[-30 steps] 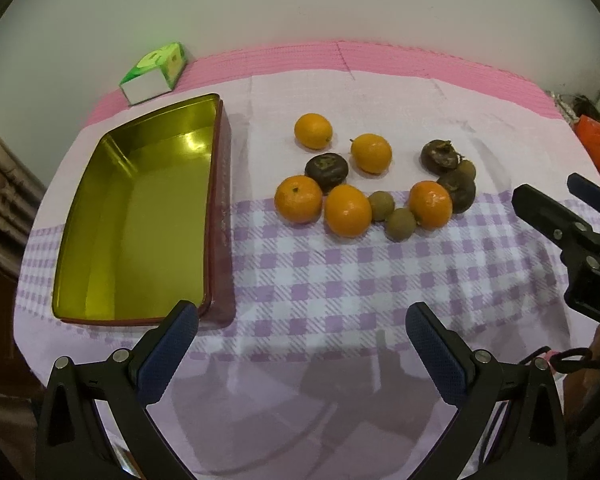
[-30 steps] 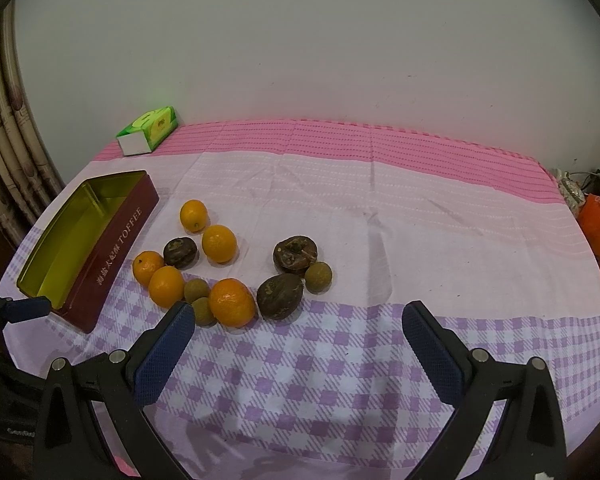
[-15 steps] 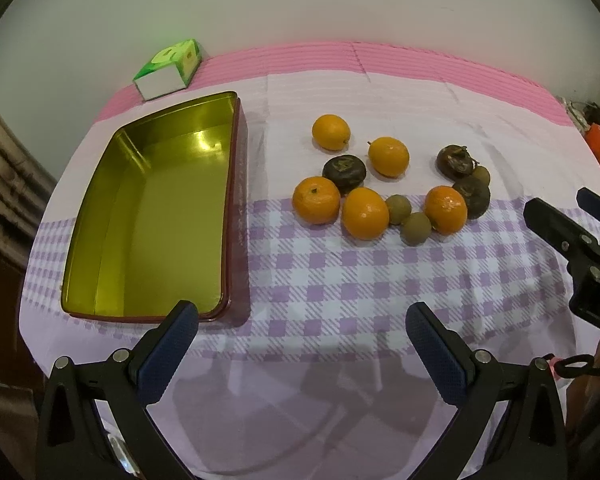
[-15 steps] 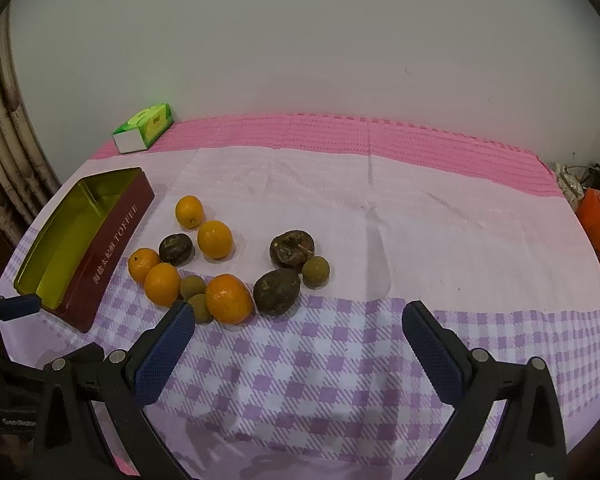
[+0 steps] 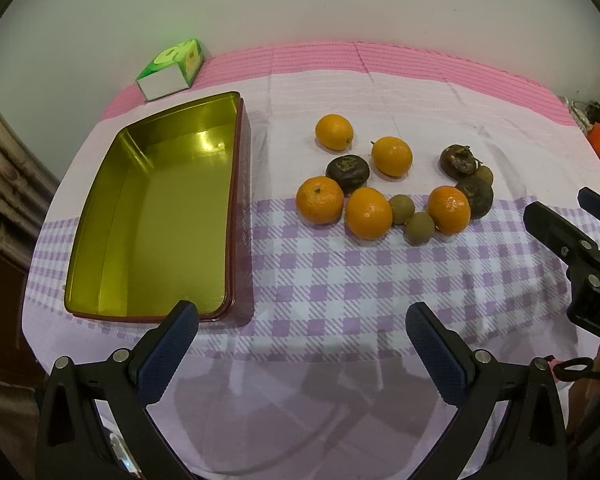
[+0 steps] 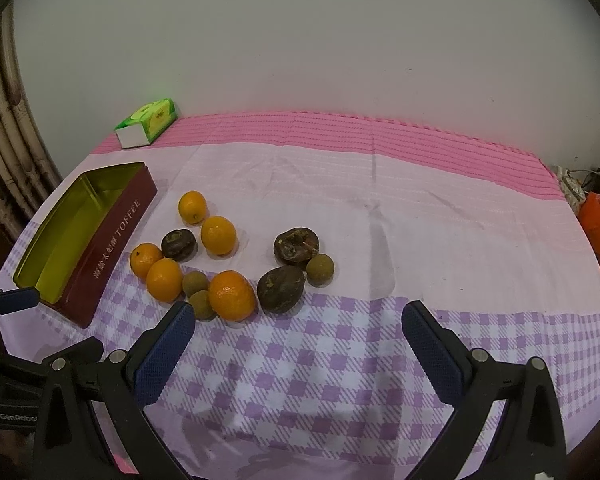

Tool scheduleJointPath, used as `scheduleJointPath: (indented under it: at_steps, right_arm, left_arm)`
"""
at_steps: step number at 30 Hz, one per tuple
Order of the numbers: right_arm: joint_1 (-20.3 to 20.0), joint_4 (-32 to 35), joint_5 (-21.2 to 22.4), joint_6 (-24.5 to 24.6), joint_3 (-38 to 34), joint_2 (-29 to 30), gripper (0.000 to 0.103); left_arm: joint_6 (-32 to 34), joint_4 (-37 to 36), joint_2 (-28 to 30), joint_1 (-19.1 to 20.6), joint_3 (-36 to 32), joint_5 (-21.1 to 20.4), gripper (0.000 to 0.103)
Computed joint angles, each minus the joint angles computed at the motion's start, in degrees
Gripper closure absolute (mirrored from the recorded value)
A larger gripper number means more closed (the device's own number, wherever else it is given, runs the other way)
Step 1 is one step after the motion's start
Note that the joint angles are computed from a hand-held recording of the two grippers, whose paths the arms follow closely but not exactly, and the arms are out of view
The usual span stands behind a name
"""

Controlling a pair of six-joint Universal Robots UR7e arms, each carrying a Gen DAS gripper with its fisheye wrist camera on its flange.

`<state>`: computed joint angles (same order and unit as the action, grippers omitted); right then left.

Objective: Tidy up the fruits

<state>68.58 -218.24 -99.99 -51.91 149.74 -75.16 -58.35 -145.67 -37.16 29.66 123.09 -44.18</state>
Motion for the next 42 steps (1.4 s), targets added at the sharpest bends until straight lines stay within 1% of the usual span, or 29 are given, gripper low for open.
scheduleJointPath:
  at_steps: [26, 42]
  right_arm:
    - [0.3, 0.5, 0.0, -0.1, 0.4, -0.3, 0.001]
    - [0.0, 1.3, -0.1, 0.0, 0.1, -0.4, 0.007]
  left_arm:
    - [-0.9, 0.8, -0.5, -0.1, 0.2, 0.5, 0.0]
    - [-0.9, 0.5, -0.6, -0.1, 0.7, 0.6, 0.0]
